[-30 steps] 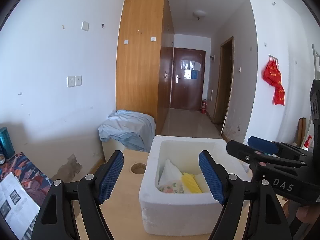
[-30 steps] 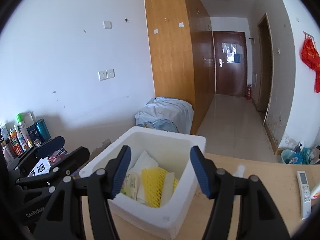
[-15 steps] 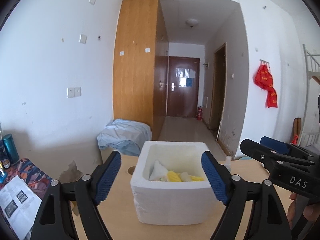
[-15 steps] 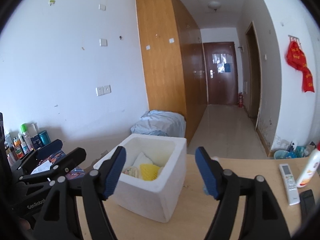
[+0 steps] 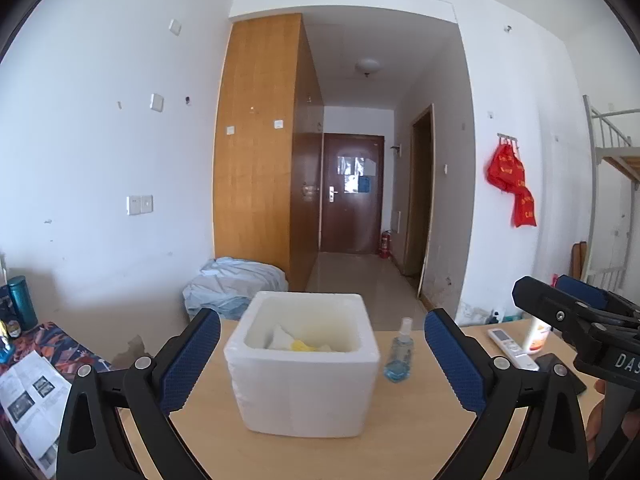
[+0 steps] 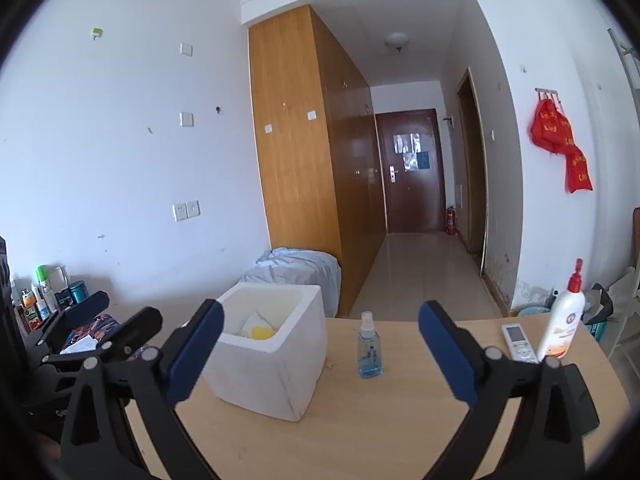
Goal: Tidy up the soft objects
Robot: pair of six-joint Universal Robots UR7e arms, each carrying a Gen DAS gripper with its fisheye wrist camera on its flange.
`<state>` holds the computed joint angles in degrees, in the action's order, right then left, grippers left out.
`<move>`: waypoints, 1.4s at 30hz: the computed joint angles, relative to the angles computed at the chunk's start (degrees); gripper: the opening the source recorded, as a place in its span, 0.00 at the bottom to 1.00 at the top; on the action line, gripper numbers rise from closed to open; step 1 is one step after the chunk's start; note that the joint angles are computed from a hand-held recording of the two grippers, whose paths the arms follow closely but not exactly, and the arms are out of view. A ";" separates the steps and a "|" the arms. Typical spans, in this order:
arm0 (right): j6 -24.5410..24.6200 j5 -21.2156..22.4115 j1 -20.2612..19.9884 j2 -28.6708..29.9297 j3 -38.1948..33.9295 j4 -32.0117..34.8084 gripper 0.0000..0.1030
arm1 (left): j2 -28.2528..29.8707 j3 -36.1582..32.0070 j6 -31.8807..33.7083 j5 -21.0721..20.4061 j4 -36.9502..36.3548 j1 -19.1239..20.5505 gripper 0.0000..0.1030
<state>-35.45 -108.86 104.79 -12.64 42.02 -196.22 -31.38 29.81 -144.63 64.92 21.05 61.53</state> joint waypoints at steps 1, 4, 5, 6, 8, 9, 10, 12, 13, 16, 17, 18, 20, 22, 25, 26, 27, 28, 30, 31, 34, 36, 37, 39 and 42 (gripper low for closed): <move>0.04 -0.10 0.03 -0.44 0.98 -0.71 0.98 | -0.62 1.38 0.13 -0.09 -0.73 -0.22 0.99; 0.43 -0.32 -0.18 -1.82 4.02 -2.44 0.98 | -2.54 5.30 0.34 0.07 -2.58 -0.77 0.99; 0.57 -0.33 -0.21 -2.19 4.81 -2.94 0.98 | -3.10 6.47 0.43 0.08 -3.15 -0.89 0.99; 0.66 -0.26 -0.25 -2.60 5.72 -3.46 0.98 | -3.68 7.74 0.43 0.11 -3.73 -1.06 0.99; 0.56 -0.22 -0.29 -3.20 7.24 -4.63 0.98 | -4.38 9.15 0.33 0.30 -4.33 -1.11 0.99; 0.52 -0.25 -0.30 -3.61 8.21 -5.31 0.98 | -4.56 9.62 0.21 0.33 -4.36 -1.17 0.99; 0.48 -0.20 -0.37 -4.08 9.34 -6.04 0.98 | -4.64 9.86 0.17 0.60 -4.09 -1.17 0.99; 0.53 -0.26 -0.45 -4.84 11.33 -7.52 0.98 | -5.23 11.20 0.19 0.88 -4.86 -1.13 0.99; 0.69 -0.20 -0.47 -4.86 11.65 -8.03 0.98 | -5.69 12.22 0.17 0.74 -5.56 -1.17 0.99; 1.40 0.06 -0.83 -5.95 14.75 -10.16 0.98 | -6.95 14.99 -0.36 1.23 -6.84 -1.21 0.99; 1.50 0.05 -0.91 -6.21 15.74 -10.82 0.98 | -7.52 16.26 -0.47 1.38 -7.47 -1.22 0.99; 1.47 -0.12 -0.91 -6.24 16.18 -11.12 0.98 | -7.91 17.15 -0.56 1.48 -7.90 -1.21 0.99; 1.47 -1.36 -0.96 -6.17 17.15 -11.89 0.98 | -9.13 19.89 -0.91 1.83 -9.60 -1.11 0.99; 2.20 -0.69 -1.43 -6.96 19.82 -13.06 0.98 | -10.57 23.13 -1.21 2.67 -11.63 -0.91 0.99; 2.82 -0.66 -1.80 -7.55 22.36 -14.20 0.98 | -12.04 26.59 -1.42 3.22 -13.26 -0.61 0.99; 2.67 -1.26 -1.83 -7.56 23.05 -14.79 0.98 | -12.48 27.58 -1.52 3.64 -13.46 -0.46 0.99; 2.50 -2.03 -1.82 -7.60 23.71 -15.46 0.98 | -12.94 28.64 -1.56 4.05 -13.72 -0.31 0.99; 2.34 -2.26 -1.91 -7.63 24.53 -16.46 0.98 | -13.44 29.80 -1.37 4.56 -14.07 -0.16 0.99; 2.74 -2.68 -2.05 -7.81 25.88 -17.95 0.98 | -14.33 32.06 -0.74 4.55 -15.33 -0.03 0.99; 3.03 -2.77 -2.16 -7.92 26.72 -18.82 0.98 | -14.61 32.94 -0.34 4.49 -15.65 0.06 0.99; 3.44 -3.26 -2.28 -7.96 28.46 -20.10 0.98 | -15.21 34.88 -0.79 4.12 -15.68 0.18 0.99; 3.69 -2.50 -2.37 -8.09 29.82 -20.76 0.98 | -15.92 36.59 -1.14 4.24 -16.51 0.43 0.99; 3.84 -2.44 -2.33 -8.02 30.21 -20.96 0.98 | -16.19 37.22 -1.07 4.19 -16.83 0.50 0.99; 3.37 -2.34 -2.14 -7.84 30.90 -21.09 0.98 | -16.67 38.44 -1.44 3.78 -16.96 0.62 0.99; 2.97 -2.07 -1.93 -7.62 31.55 -21.90 0.98 | -17.54 40.18 -1.52 3.46 -17.86 0.67 0.99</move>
<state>-32.48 -110.93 102.85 -20.26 73.58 -218.13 -48.92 69.99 -146.15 68.38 3.19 62.20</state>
